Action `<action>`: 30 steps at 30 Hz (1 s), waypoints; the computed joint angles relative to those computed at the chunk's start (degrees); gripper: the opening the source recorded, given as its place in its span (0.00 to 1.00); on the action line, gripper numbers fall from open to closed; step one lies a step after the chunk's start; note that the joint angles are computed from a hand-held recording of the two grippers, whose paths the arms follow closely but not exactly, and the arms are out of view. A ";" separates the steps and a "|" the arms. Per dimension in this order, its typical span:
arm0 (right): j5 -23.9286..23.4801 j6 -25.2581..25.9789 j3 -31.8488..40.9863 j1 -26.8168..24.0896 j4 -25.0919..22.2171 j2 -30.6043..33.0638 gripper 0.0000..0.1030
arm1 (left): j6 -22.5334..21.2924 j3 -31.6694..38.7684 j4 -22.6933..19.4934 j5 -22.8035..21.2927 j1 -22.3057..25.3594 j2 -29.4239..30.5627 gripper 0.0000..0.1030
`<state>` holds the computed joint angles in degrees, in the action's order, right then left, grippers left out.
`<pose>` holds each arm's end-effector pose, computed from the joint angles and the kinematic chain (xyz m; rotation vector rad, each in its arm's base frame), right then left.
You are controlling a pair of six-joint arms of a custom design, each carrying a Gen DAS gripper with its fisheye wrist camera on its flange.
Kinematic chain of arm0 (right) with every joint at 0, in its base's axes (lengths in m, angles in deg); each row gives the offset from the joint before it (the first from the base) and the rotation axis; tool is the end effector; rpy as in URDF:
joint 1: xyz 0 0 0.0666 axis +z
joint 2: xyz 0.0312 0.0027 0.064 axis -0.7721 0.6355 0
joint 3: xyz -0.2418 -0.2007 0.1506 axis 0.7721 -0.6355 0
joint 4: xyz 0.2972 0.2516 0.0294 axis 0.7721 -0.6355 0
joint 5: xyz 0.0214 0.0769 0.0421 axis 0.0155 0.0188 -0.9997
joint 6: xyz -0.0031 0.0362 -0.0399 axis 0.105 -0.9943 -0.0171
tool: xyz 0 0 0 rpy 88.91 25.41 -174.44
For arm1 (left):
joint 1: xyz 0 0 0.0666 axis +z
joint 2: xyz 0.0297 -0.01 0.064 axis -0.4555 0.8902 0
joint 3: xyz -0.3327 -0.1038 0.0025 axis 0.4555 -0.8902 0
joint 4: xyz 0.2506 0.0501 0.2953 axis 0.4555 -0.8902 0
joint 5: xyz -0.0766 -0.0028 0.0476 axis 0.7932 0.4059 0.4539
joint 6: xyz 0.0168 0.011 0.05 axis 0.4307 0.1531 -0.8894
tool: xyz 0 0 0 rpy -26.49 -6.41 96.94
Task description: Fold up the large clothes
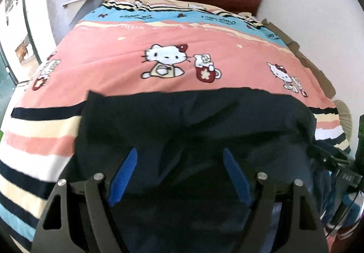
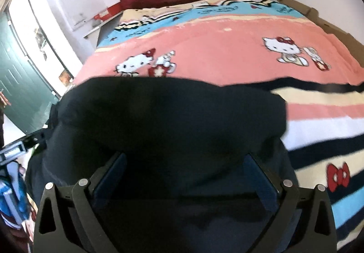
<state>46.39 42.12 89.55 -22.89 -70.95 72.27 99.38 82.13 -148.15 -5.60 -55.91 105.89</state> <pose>0.4393 0.2290 0.5255 -0.0853 2.5167 0.3532 0.4624 -0.2485 0.5421 -0.0941 2.5241 -0.2197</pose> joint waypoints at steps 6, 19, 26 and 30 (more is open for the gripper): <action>-1.86 -2.90 6.30 -0.60 0.48 6.73 0.99 | -0.01 8.38 -3.06 1.44 1.16 8.08 0.76; -5.61 -3.86 3.71 -1.93 2.06 7.75 0.99 | 1.44 3.34 -0.66 -1.06 0.19 6.28 0.80; -2.86 -3.77 -0.92 -1.16 0.45 1.94 0.99 | 1.79 -4.25 0.56 -10.31 -3.71 -1.90 0.80; 0.49 -1.98 -3.28 -0.44 -1.61 -2.09 0.99 | 2.43 -8.53 1.35 -14.67 -6.04 -7.03 0.80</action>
<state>46.88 40.13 86.27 -23.34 -72.56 70.18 101.81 73.60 -146.80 -20.27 -61.95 98.86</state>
